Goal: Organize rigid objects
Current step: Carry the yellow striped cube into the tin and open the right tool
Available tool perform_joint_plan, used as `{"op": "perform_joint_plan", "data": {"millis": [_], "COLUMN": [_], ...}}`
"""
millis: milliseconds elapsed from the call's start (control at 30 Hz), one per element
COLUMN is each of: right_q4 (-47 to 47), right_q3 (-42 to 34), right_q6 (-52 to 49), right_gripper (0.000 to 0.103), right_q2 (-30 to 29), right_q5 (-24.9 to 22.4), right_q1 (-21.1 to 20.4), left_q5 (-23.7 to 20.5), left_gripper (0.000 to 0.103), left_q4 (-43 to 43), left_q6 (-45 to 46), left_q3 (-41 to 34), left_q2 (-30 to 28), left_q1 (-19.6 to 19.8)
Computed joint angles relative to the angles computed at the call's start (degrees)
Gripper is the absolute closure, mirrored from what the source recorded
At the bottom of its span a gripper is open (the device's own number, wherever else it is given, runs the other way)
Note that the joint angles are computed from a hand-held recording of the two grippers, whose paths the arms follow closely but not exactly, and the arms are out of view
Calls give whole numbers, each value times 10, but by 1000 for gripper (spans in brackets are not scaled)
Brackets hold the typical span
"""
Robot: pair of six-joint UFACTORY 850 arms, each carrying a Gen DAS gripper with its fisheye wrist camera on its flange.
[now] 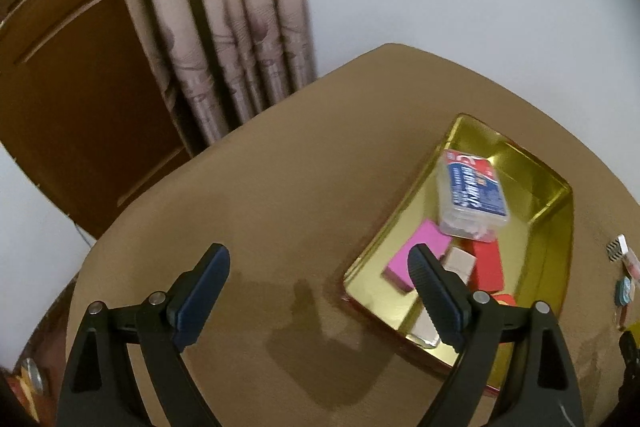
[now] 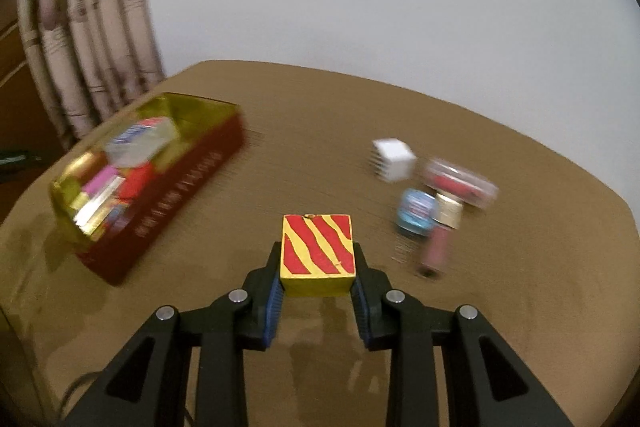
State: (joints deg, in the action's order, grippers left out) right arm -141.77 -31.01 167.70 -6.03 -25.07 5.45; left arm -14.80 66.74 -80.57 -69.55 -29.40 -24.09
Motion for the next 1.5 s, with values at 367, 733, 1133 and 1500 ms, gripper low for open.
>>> {"op": "perform_joint_plan", "data": {"millis": [367,733,1133,1500], "right_q4": [-11,85,239,313], "right_q3": [-114,-210,-291,-320], "right_q6": [-40,-176,-357,-430], "right_gripper": [73,73,73,73], "right_q2": [-49,-128,-199,-228], "right_q5": [33,78,95,88], "right_q1": [73,91,73,71], "left_q5": [-13,-27,-28,-23], "left_gripper": [14,14,14,14], "left_q4": [-76,-84,-140,-146], "left_q6": [46,36,89,106], "left_q3": [-17,-27,-38,-39], "left_q2": [-13,-21,-30,-31], "left_q1": [16,24,28,26]}}
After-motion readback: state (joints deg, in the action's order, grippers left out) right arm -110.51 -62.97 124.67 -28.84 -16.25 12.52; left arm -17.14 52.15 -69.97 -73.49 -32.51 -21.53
